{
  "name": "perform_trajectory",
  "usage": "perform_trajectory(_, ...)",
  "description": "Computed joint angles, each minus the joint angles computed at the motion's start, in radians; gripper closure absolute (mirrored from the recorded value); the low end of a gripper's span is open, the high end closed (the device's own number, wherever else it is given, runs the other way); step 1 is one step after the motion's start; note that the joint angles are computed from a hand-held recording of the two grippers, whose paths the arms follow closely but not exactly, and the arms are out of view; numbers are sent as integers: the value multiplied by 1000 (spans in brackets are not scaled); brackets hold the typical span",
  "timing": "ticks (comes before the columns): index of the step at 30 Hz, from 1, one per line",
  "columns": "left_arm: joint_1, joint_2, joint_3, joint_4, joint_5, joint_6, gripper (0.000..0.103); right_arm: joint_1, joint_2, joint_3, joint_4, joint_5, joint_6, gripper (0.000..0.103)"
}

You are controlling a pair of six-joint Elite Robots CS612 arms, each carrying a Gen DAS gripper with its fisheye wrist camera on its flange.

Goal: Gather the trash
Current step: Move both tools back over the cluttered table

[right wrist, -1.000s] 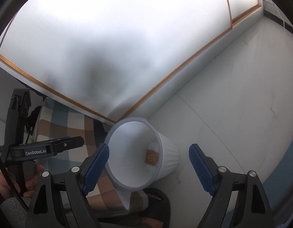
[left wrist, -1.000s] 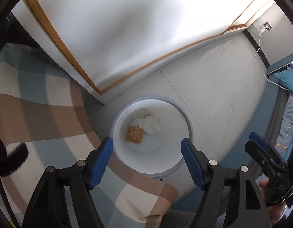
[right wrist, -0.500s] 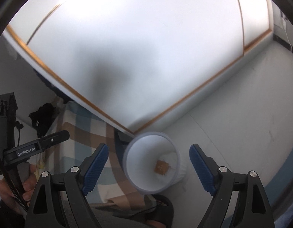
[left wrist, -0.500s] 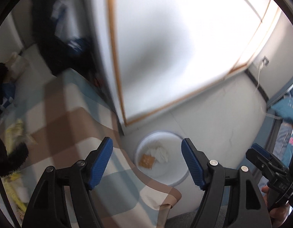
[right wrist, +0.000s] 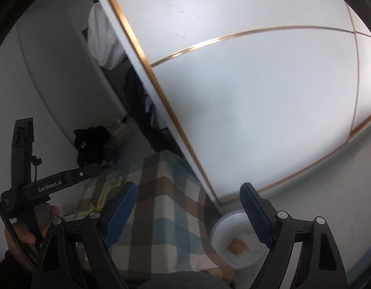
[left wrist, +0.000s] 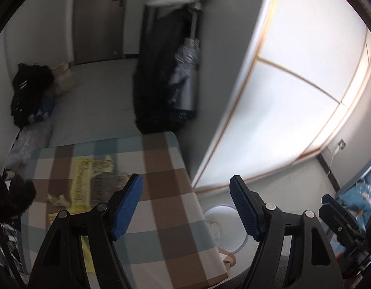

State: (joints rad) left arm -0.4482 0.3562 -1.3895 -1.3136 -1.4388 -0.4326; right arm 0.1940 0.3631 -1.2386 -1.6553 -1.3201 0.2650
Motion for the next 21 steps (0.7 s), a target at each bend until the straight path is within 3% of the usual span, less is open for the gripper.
perform_trajectory(4,18,19,-70,8,36,-35,31,29,-15,19,-46,18,-41,16)
perform_trajectory(6,29,27,-97,23,55,-47,25,43,-21,33,-80,44,-33,16)
perform_trajectory(12,63,65,-196,69,130,-66,19,101,-47,91,-82,72,-96,16)
perform_trajectory(21,128,121,-283,124,153,-114,15,170,-76,179,-31,61,-181,16)
